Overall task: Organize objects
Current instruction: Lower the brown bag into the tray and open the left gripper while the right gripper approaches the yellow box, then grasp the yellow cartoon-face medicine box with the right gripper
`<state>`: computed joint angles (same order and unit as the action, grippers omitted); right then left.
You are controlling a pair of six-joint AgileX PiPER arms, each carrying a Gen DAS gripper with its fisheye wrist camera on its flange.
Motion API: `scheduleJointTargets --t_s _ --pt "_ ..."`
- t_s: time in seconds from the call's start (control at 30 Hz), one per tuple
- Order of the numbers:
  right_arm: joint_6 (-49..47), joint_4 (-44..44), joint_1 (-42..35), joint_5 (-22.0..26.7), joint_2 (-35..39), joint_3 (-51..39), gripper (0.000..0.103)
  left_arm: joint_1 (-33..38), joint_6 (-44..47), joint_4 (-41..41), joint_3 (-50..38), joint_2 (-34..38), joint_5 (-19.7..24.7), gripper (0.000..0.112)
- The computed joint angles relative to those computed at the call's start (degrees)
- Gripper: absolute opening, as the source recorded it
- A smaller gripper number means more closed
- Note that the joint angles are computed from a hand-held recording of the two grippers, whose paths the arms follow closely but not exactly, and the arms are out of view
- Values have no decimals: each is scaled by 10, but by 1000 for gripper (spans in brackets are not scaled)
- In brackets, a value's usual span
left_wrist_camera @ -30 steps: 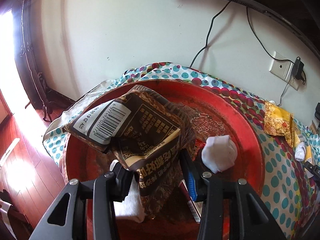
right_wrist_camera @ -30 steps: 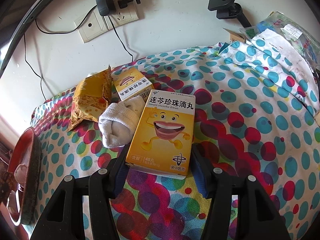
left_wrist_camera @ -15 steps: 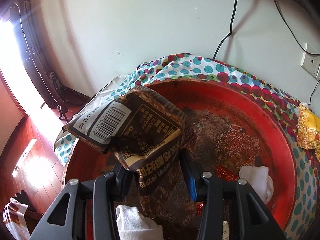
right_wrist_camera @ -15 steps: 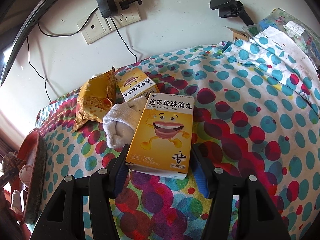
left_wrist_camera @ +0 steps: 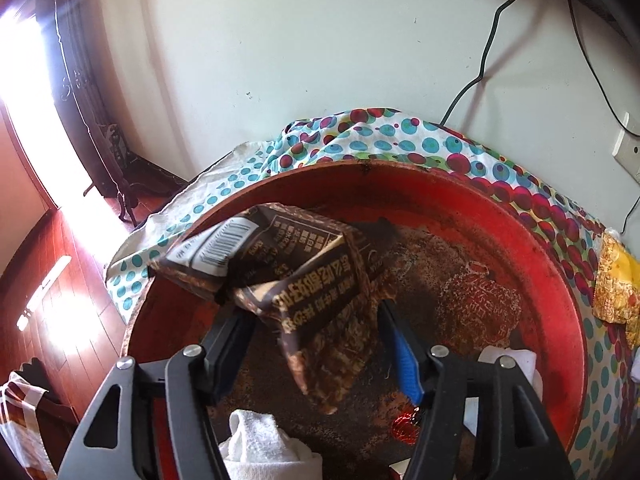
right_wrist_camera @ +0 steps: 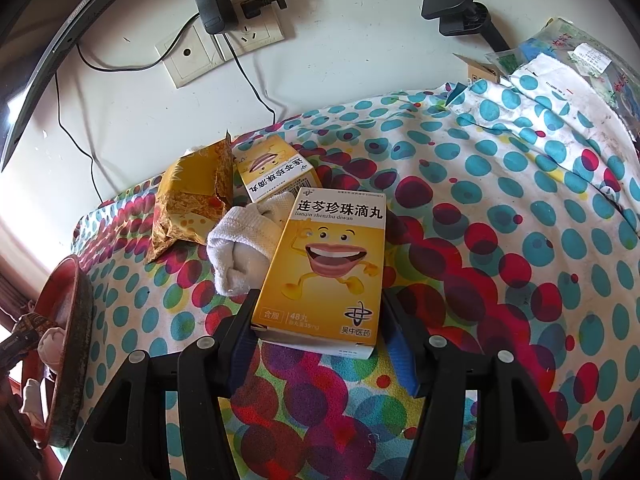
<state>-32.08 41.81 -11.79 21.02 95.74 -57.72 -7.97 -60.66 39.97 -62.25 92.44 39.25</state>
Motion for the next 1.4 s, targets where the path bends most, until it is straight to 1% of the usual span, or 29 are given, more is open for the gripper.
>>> scheduleJointTargets --t_s 0.1,0.17,0.23,0.3,0.47,0.53,0.67,0.77,0.93,1.03,1.1,1.23,1.3,1.37,1.4 --pt "-4 4 -1 0 0 1 56 -14 -31 34 28 -24 -6 70" --pt "-11 10 -2 1 0 1 56 -31 -65 64 48 -44 4 81" --pt "-12 9 -2 1 -1 2 56 -41 -87 80 67 -66 3 84" --pt "7 -18 6 -8 -6 5 55 -48 -99 81 91 -93 -4 84" --pt "113 -153 44 -41 -26 19 55 -60 -116 72 136 -139 -15 84" --pt "134 -180 54 -45 -35 25 55 -63 -118 67 152 -153 -24 84" --pt "191 -242 82 -51 -51 38 55 -79 -140 75 177 -174 -22 84" --pt "221 -265 100 -53 -62 46 55 -94 -153 84 195 -190 -17 84" --pt "282 -316 143 -54 -82 58 54 -128 -191 100 233 -231 3 84" --pt "356 -388 190 -55 -96 64 54 -147 -200 94 248 -249 11 84" --pt "408 -441 221 -55 -103 64 52 -168 -209 101 252 -261 28 84" --pt "461 -484 270 -47 -115 60 51 -209 -228 102 264 -292 60 84" --pt "471 -487 288 -44 -118 56 50 -224 -240 95 275 -315 74 84" --pt "527 -545 309 -39 -118 52 50 -237 -246 88 285 -337 84 84" --pt "532 -551 314 -40 -115 52 50 -242 -243 86 288 -344 87 84"
